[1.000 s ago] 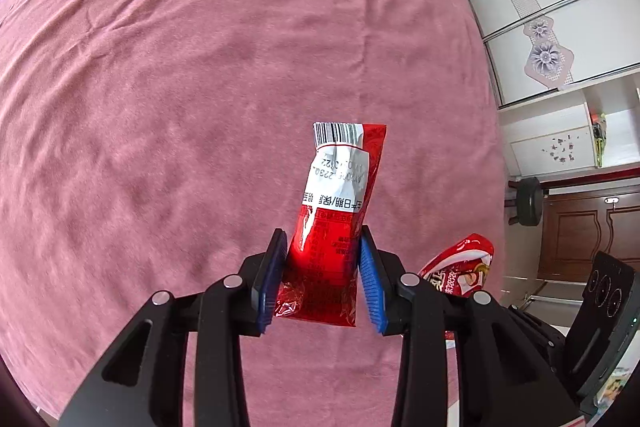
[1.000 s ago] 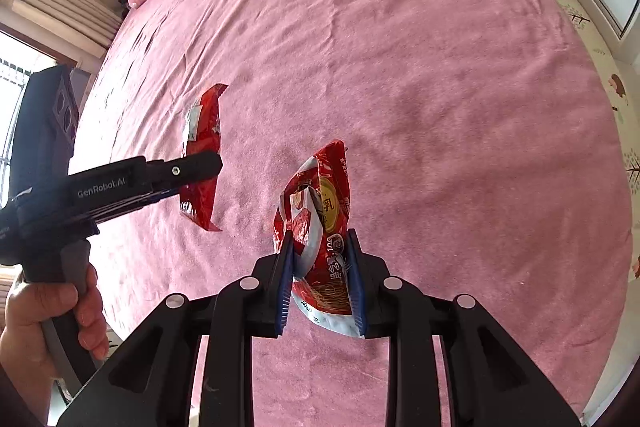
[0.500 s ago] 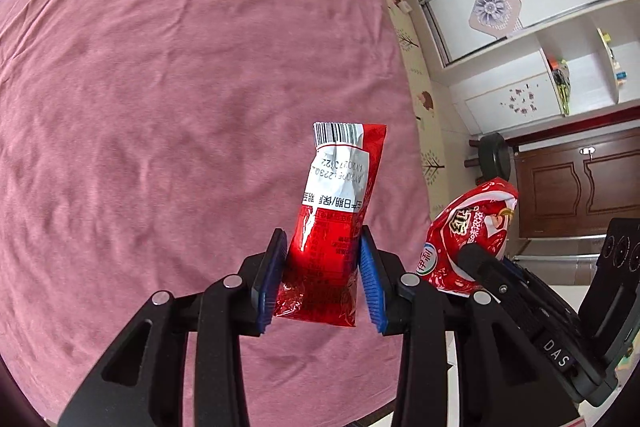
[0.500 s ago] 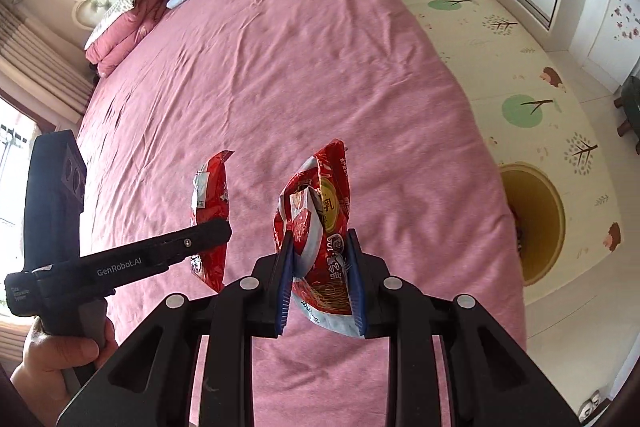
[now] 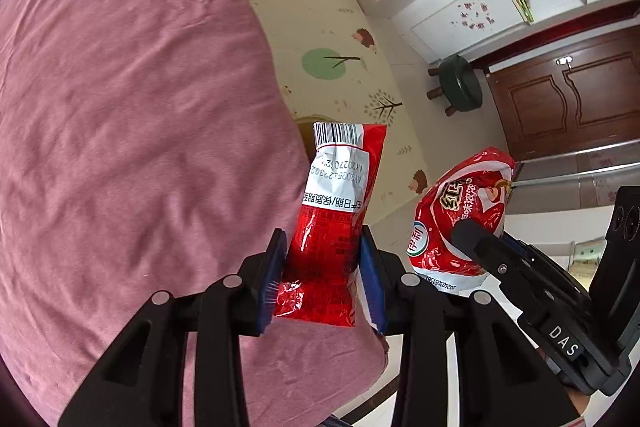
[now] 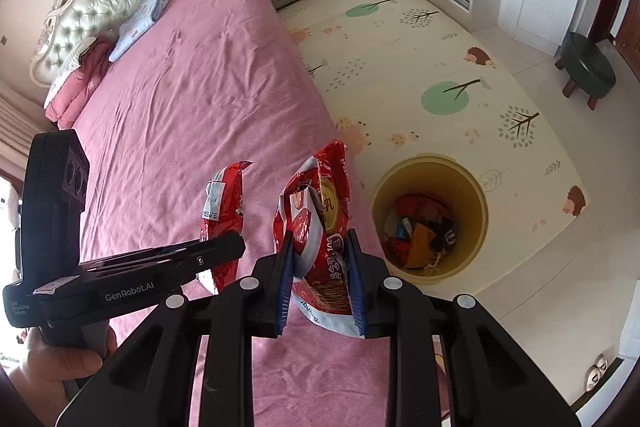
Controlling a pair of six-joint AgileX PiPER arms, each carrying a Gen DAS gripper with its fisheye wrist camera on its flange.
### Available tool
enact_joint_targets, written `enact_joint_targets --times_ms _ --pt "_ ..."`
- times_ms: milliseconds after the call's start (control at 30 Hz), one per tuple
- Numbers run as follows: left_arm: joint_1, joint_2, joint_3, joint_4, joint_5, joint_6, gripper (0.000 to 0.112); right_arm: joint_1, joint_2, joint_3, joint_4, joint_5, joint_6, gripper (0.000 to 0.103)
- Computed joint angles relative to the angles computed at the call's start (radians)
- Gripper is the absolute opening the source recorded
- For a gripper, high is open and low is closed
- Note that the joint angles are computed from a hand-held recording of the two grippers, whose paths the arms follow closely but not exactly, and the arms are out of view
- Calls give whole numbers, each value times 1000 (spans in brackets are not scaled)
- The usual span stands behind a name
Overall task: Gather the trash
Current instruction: 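Carry the red wrapper and red snack bag over the yellow bin, then open both grippers over the yellow bin to drop the wrappers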
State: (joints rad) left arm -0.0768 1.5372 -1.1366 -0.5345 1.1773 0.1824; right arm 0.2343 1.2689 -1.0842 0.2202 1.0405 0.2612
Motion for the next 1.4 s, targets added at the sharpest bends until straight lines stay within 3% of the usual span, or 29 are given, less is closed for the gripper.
enact_joint_targets --times_ms 267,600,733,833,1067,1400 --pt "-269 188 -163 34 -78 -140 37 -319 18 32 94 32 -253 24" --pt "-401 407 -401 58 -58 -216 38 -520 126 -11 156 37 -421 25" --pt "-419 467 -478 65 -39 -226 42 -560 152 -19 180 35 -460 25" --pt "-421 499 -524 73 -11 -246 76 -586 154 -16 197 31 -472 37" --pt "-432 507 -550 124 0 -263 77 -618 172 -29 199 33 -482 38" --pt "-413 419 -486 122 -11 -245 78 -571 146 -62 182 76 -452 38"
